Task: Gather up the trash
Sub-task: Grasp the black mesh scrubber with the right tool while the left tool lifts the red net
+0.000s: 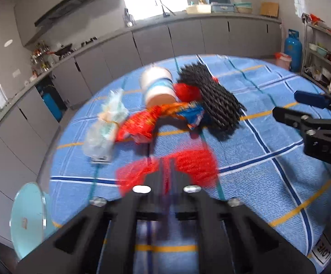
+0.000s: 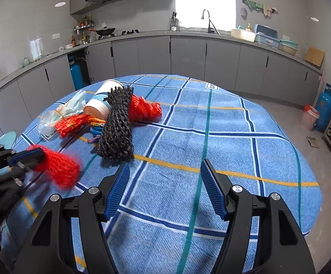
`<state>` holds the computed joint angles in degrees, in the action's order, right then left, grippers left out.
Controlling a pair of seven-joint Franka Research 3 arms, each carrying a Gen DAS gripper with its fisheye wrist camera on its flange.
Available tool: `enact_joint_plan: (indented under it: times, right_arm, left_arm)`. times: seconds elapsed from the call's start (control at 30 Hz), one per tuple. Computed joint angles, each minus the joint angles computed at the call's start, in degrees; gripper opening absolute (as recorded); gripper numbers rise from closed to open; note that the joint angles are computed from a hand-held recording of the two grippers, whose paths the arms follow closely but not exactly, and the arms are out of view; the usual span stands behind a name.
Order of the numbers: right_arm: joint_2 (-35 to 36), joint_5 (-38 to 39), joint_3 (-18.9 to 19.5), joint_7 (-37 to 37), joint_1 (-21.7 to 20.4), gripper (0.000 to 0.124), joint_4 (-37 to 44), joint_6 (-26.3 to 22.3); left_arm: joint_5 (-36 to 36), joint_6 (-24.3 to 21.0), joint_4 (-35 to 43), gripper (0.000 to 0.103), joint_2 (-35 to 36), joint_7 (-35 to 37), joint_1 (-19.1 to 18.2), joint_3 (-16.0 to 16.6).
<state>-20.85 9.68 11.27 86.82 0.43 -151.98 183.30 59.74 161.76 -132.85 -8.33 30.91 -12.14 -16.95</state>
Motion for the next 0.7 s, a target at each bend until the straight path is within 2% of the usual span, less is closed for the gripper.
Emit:
enact_joint_plan:
  times: [0.23, 0.33, 0.4, 0.47, 0.53, 0.57, 0.63, 0.7]
  right_arm:
    - [4.0, 1.2, -3.4, -1.7, 5.9, 0.064, 5.2, -1.1]
    - [6.4, 0.3, -1.9, -1.2, 5.3, 0.064, 8.2, -1.9]
    - [7.7, -0.1, -2.1, -0.7, 5.7, 0.064, 9.9, -3.1]
    - [8.9, -2.8, -0.1, 1.6, 3.5, 0.064, 11.2, -4.1]
    - [10.5, -3.9, -0.7, 3.0, 4.0, 0.064, 12.8, -5.9]
    - [11.0, -4.4, -1.1, 3.7, 4.4, 0.059, 13.4, -6.6]
    - [11.7, -4.5, -2.7, 3.5, 6.2, 0.042, 14.2, -8.2]
    - [11.8, -4.3, -4.1, 2.8, 7.8, 0.018, 14.4, -9.1]
  left_arm:
    - [2.6, 0.2, -1.3, 0.001, -3.8, -4.4, 2.9, 0.2]
    - [3.6, 0.1, -1.6, 0.001, -4.5, -6.4, 4.0, 0.0]
    - [6.6, -0.8, -1.7, 0.001, -5.5, -9.6, 5.0, -0.8]
    - [10.3, -2.3, -1.8, 0.001, -6.5, -13.1, 5.8, -1.7]
    - [14.6, -4.9, -1.6, 0.002, -7.3, -16.8, 6.1, -2.5]
    - [15.4, -5.3, -1.7, 0.002, -7.6, -17.5, 6.0, -2.3]
    - [16.1, -5.9, -1.7, 0.002, -7.7, -18.3, 5.6, -1.7]
    - [16.0, -6.0, -1.7, 0.002, -7.6, -18.5, 5.3, -1.1]
